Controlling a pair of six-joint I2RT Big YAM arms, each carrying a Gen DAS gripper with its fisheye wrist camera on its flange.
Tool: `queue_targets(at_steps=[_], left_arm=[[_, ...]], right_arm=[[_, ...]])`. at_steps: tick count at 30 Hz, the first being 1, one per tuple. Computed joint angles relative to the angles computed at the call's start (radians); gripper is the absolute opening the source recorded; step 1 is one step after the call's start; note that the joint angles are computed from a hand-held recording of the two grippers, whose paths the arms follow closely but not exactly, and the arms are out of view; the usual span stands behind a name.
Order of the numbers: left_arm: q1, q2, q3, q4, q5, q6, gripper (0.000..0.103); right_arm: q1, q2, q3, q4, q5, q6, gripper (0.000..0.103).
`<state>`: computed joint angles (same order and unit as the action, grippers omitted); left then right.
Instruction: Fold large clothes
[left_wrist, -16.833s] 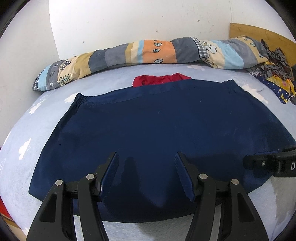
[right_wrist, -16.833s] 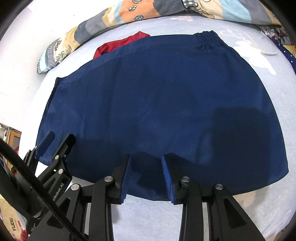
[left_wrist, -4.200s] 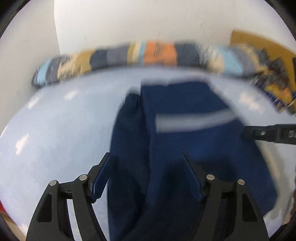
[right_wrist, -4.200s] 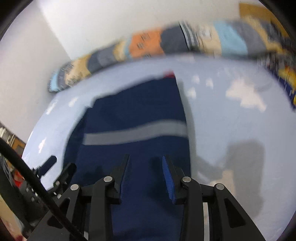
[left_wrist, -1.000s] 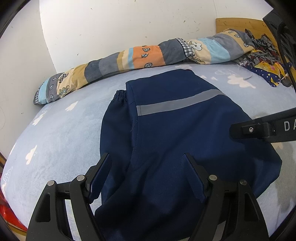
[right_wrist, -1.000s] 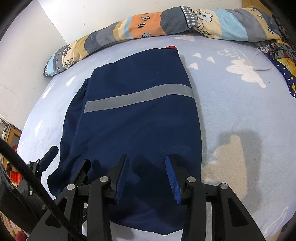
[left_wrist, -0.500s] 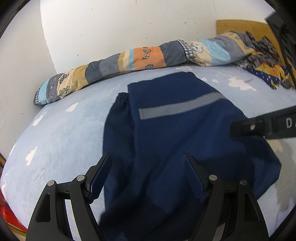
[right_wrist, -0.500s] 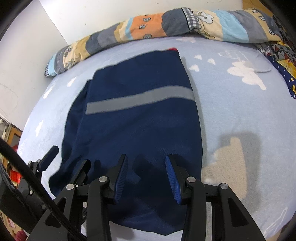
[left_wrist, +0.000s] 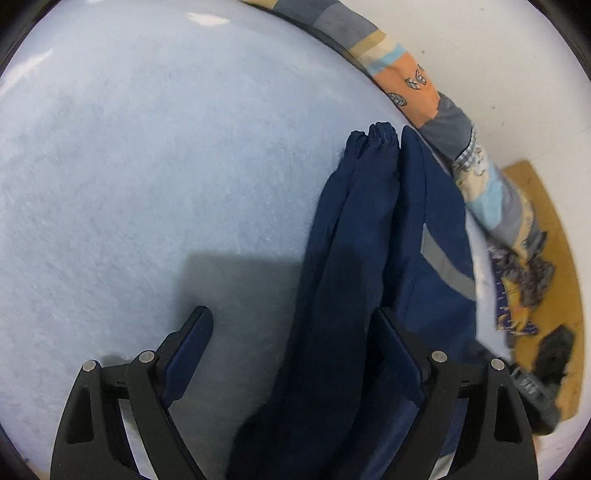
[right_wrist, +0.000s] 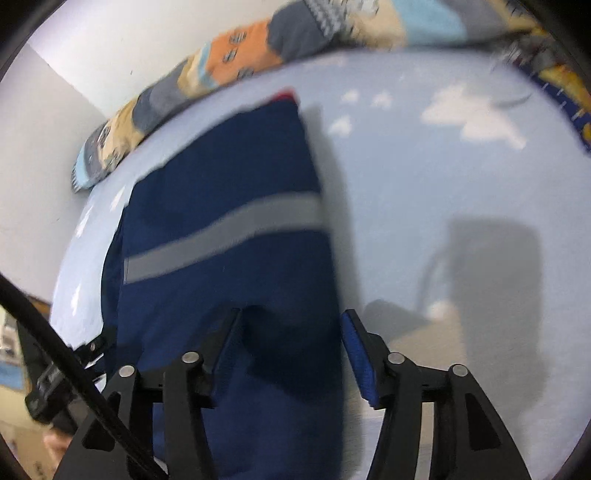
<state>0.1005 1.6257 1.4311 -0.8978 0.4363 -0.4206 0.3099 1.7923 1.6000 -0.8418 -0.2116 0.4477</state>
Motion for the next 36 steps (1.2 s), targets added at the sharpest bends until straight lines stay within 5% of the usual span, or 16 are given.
queue_targets(at_steps=[6,7,8,9,12,17,21,24,27,29,32,36], left_arm=[[-0.019,0.017,0.003,0.007,0.054,0.073,0.087],[-0.029,0.021,0.011,0.0,0.048,0.107,0.072],[-0.044,0.016,0.006,0.005,0.053,0.116,0.045],[-0.052,0.014,0.006,0.004,0.08,0.122,0.039],[-0.104,-0.027,-0.017,0.017,-0.041,0.192,0.035],[-0.129,-0.078,-0.036,-0.012,-0.073,0.214,0.028],[-0.158,-0.151,-0.104,-0.034,-0.097,0.272,0.028],[-0.187,-0.166,-0.112,-0.017,-0.252,0.299,0.033],[-0.191,-0.188,-0.108,0.044,-0.363,0.275,0.043],[-0.199,-0.189,-0.087,0.101,-0.435,0.283,0.06],[-0.228,-0.152,-0.036,0.164,-0.504,0.306,0.067],[-0.279,-0.014,0.111,0.128,-0.477,0.36,0.067]], right_arm=[[-0.011,0.027,-0.016,0.045,-0.123,-0.013,0.078],[-0.015,0.028,-0.035,0.075,-0.156,0.005,0.076],[-0.014,0.022,-0.048,0.095,-0.151,0.007,0.071],[-0.007,0.013,-0.057,0.102,-0.137,-0.002,0.062],[0.005,-0.035,-0.093,0.14,-0.133,-0.024,0.036],[0.022,-0.091,-0.122,0.103,-0.095,-0.032,0.032],[0.007,-0.143,-0.166,0.027,-0.119,-0.051,0.033],[-0.009,-0.153,-0.187,-0.008,-0.122,-0.029,0.046],[-0.011,-0.155,-0.168,-0.041,-0.029,-0.021,0.057],[-0.013,-0.181,-0.164,-0.006,0.06,-0.022,0.057],[-0.001,-0.192,-0.137,0.069,0.19,-0.066,0.057],[0.007,-0.104,-0.031,0.123,0.179,-0.102,0.057]])
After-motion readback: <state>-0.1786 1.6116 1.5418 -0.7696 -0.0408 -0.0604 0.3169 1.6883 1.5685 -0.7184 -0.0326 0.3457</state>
